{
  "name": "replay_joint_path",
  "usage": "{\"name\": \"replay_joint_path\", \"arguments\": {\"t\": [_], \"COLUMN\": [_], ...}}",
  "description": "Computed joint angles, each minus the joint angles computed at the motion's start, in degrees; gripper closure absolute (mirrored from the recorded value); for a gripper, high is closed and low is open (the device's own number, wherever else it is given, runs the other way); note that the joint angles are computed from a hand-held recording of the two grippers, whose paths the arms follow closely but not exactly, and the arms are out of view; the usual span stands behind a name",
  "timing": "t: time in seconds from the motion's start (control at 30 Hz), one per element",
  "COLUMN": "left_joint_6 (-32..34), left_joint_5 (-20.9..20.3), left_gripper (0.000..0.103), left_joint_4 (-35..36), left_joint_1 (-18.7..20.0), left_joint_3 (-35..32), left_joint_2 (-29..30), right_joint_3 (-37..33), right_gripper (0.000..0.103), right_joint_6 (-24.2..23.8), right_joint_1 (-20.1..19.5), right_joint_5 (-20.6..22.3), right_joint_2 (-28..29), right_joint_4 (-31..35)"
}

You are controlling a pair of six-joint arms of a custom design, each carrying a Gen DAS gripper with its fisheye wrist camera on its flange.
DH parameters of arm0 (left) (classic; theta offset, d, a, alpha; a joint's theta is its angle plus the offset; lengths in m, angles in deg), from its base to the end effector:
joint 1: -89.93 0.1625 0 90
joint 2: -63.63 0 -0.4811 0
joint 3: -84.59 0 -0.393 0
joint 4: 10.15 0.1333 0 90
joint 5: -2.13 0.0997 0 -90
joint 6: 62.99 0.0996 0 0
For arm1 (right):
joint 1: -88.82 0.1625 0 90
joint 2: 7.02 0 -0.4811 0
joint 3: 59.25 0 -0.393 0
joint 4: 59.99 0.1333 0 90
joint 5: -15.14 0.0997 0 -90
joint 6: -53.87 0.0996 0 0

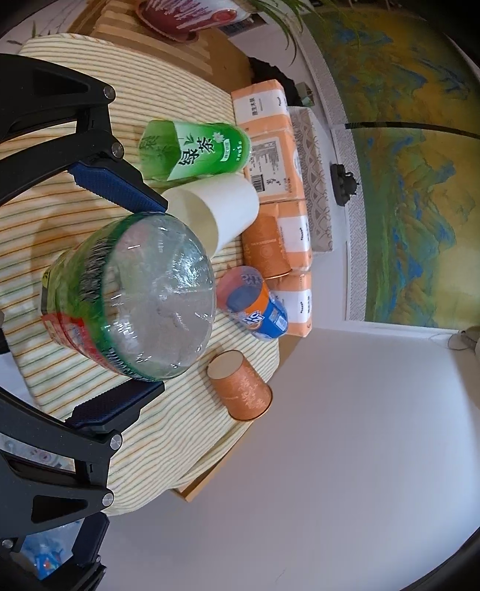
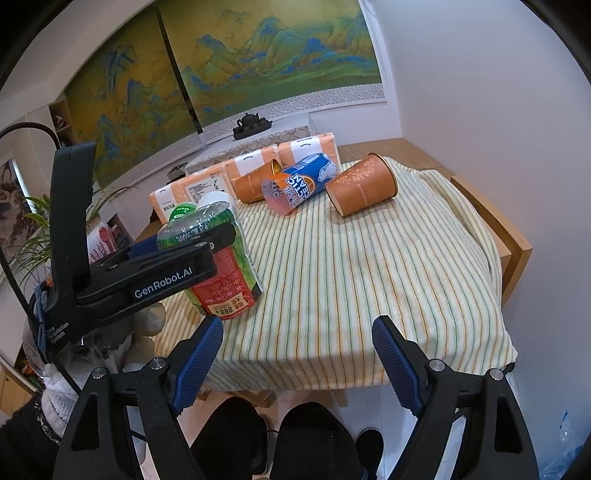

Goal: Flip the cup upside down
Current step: 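Rotate the held jar with the left tool to stand it on end, then lower the jar onto the table with the left tool and open it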

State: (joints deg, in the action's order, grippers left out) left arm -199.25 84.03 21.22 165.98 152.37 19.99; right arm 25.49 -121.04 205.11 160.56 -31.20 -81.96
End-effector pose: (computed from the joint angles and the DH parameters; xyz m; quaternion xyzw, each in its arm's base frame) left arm -0.0211 -0.6959 0.1961 0.4413 0.8446 -0.2684 0.1412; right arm 0.3180 -0.5278 -0.0959 -0.0515 -0.8212 0.4830 0.2995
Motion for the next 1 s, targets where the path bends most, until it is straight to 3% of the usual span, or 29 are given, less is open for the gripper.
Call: {"name": "replay_joint_path", "arguments": {"t": [0.53,1.0], "left_joint_6": [-0.1,-0.3], "left_joint_5": [2.3,4.6], "left_gripper": [0.004,0.004], "left_joint_4": [3.8,5.7], "left_joint_1": [0.6,2.1], "left_joint_3": [-0.3,0.4], "left_joint_2": [-0.5,-3.9], "right_joint_3": [-1.0,-2.7], "right_gripper": [0.023,0.023], "right_joint_6": [0.4,-4.4], "right_joint_1": [1.0,2.5], "right_joint_5": [2.7,5.8], "right_joint_2": [0.9,2.0], "right_joint_4": [0.5,-2.1]}}
